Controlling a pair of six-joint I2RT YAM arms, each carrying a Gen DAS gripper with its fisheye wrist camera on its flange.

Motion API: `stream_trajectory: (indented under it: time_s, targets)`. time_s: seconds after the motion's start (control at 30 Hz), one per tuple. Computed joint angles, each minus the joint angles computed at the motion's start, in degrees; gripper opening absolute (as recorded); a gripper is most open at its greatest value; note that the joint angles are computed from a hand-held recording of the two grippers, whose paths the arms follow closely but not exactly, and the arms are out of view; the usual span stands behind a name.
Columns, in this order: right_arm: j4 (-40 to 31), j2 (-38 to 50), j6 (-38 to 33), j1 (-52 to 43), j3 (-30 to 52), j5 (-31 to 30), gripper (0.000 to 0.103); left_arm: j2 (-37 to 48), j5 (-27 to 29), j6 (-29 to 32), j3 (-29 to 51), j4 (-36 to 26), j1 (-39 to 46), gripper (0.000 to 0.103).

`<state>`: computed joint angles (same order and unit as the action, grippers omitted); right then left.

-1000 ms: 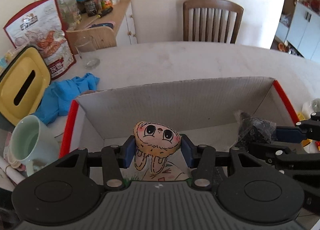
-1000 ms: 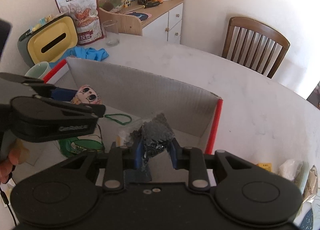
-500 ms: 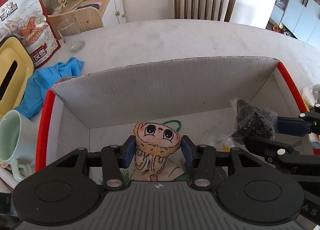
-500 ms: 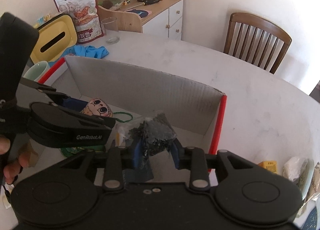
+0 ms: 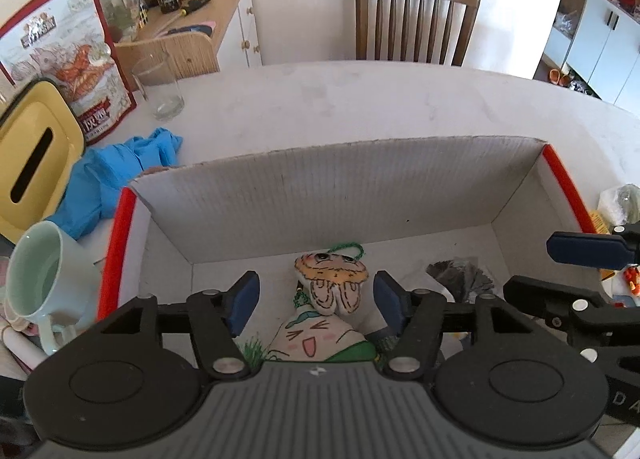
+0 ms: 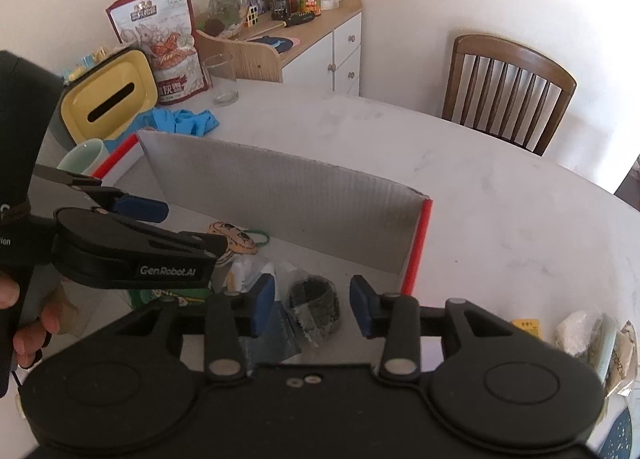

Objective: Organize objects
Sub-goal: 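Carry the bunny plush and mesh bag into the box and open both grippers, then move both open grippers back toward the teal sharpener and red keychain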

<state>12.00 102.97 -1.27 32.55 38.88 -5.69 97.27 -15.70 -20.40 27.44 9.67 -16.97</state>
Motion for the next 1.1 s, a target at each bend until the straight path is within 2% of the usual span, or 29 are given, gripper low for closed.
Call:
stream_trajectory:
  time_s: [0.33,0.53,0.73,0.87,1.0,1.1]
  targets:
    - [-1.88,-10.53,-0.47,-2.1,-5.73,-3.77,0.046,-12.6,-5.89,-3.84,-4.41,-4.02,-7.61,0.062]
    - [-4.02,-17.94,-1.03,-3.86,-9.23,-5.87,0.05,-20.23,-11.84,-7.18,-5.76,-9.62,-14.41,0.062]
    - [-7.26,-26.77,-2.63,-7.28,-12.95,-9.59,0.059,-28.02,-17.52,-13.67,-5.11,-17.9,-22.45,0.062]
    - [-10.61,-33.12,-5.0,-10.63,-15.31,-13.1,0.063,-29.87,-22.48,-18.78,-3.51,-22.79,-29.01,0.07]
    - [-15.38,-38.75,-8.07,-15.26,-16.71,-17.78,0.065,-28.59,-26.42,-24.79,-0.81,-27.62,-35.49,0.071]
    - [-18.87,-43.43,-10.88,-20.03,-18.0,-21.2,0.073,-26.95,-28.55,-29.24,1.08,-29.92,-39.74,0.078]
